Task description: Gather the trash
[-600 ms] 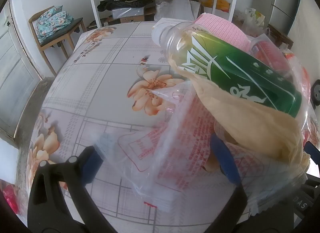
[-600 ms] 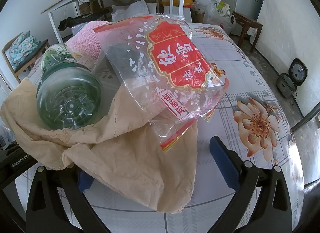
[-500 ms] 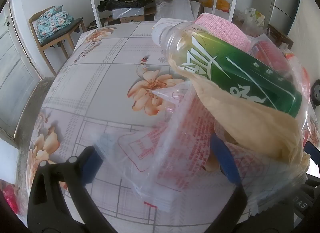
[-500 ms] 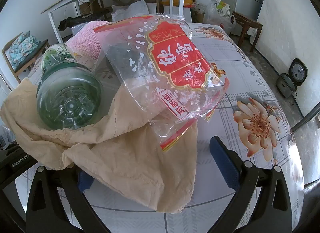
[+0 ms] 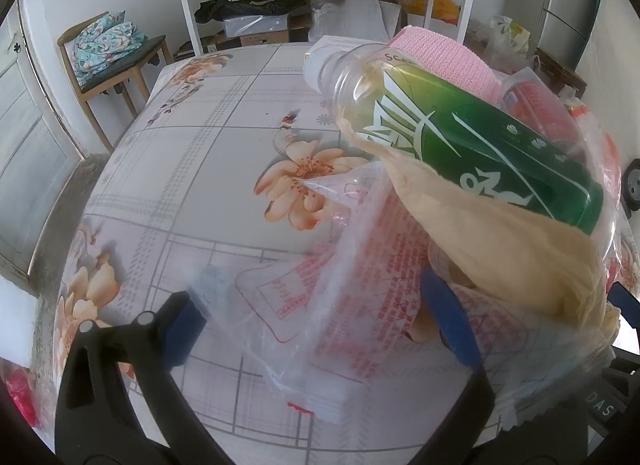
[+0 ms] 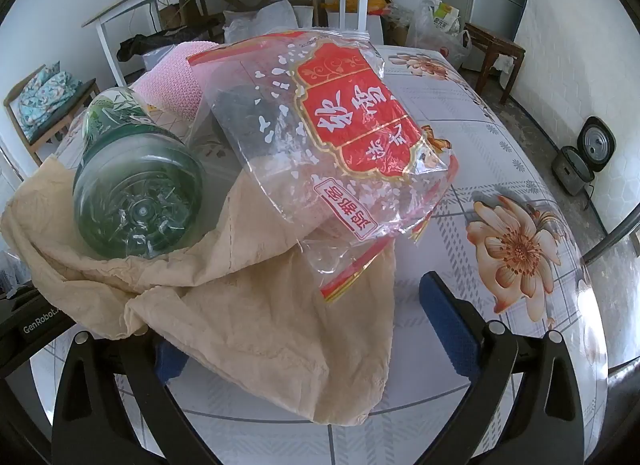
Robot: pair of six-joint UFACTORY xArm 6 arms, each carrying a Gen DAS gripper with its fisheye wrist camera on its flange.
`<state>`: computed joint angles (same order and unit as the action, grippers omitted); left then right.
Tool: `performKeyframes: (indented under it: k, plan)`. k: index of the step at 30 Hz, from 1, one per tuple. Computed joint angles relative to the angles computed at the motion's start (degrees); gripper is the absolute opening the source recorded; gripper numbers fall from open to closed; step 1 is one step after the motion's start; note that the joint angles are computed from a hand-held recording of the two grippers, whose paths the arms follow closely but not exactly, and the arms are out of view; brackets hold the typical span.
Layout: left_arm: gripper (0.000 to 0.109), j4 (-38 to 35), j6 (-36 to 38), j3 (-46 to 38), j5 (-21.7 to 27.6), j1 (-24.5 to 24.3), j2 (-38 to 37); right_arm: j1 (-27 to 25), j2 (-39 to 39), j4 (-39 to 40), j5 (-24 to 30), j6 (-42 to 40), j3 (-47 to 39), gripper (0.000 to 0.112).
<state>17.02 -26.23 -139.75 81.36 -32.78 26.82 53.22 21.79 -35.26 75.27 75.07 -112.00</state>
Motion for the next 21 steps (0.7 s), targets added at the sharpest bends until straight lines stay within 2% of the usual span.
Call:
performKeyframes:
  k: [21]
  plan:
    - [0.096,0.02,0.01,-0.16,0.01,0.00,0.11,-0.05,0.10,-0.01,-0.04,-0.03,-0.10,0.097]
